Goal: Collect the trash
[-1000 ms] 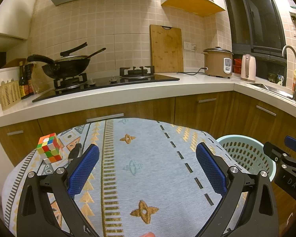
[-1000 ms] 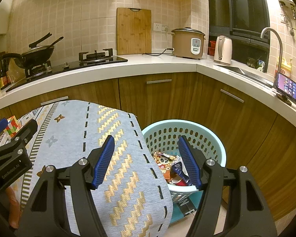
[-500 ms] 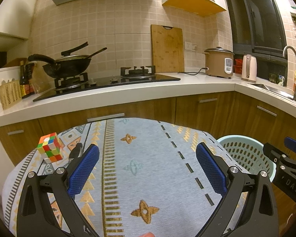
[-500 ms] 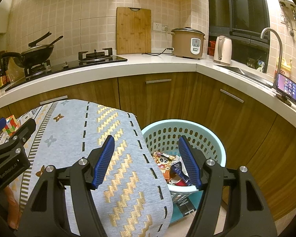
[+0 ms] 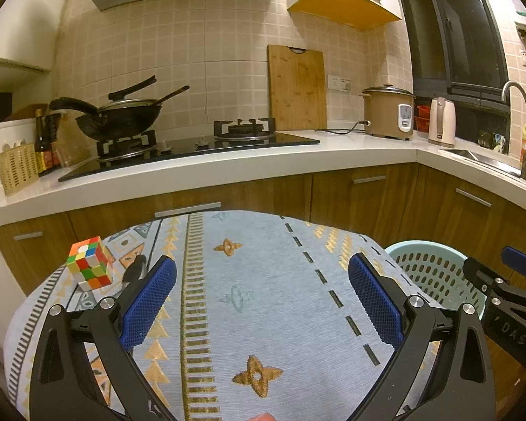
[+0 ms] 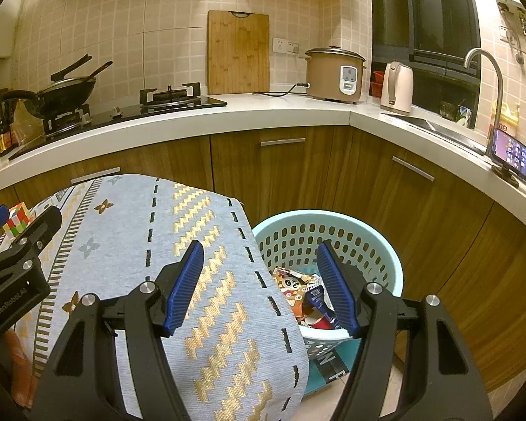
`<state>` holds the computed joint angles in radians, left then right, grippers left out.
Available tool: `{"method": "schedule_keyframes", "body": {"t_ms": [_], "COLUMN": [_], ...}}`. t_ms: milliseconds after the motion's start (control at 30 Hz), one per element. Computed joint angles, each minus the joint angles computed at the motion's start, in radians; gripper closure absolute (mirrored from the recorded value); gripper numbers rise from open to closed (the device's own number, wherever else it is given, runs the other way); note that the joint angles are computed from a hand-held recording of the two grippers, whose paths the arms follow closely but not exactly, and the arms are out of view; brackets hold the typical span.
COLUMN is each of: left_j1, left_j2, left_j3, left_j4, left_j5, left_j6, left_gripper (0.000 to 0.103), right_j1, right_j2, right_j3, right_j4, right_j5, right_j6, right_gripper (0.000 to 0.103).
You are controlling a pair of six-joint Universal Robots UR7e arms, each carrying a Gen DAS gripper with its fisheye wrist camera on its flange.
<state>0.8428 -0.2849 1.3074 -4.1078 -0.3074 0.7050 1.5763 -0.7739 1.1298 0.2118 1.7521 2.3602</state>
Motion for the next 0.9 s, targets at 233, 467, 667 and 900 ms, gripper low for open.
{"method": "schedule_keyframes", "body": {"t_ms": [233, 467, 667, 900], "left_j1": [0.0, -0.001, -0.007, -0.02], "left_j2": [0.007, 0.027, 0.052, 0.04], "left_j3": [-0.016, -0.053, -0.106, -0.095], "left_j4": [-0.01, -0.041, -0.136, -0.094], "left_j5": [0.008, 0.024, 0.033, 0.058], "left_j6": [0.016, 0.074, 0.183, 0.132], "left_gripper": [0.008, 0.008, 0.007, 0.007], "right_j1": [-0.001, -0.003, -0.002, 0.003], "right_j2": [0.0, 0.004, -0.005, -0.031], "right_j3": [0.0, -0.005, 0.006, 0.013], "right_j4": [-0.002, 0.001, -0.012, -0.006], "right_j5": [-0.001, -0.002, -0.005, -0.031], "right_j6": [0.0, 0.002, 0.004, 0.016], "right_gripper": [0.04, 0.04, 0.04, 0.04]}}
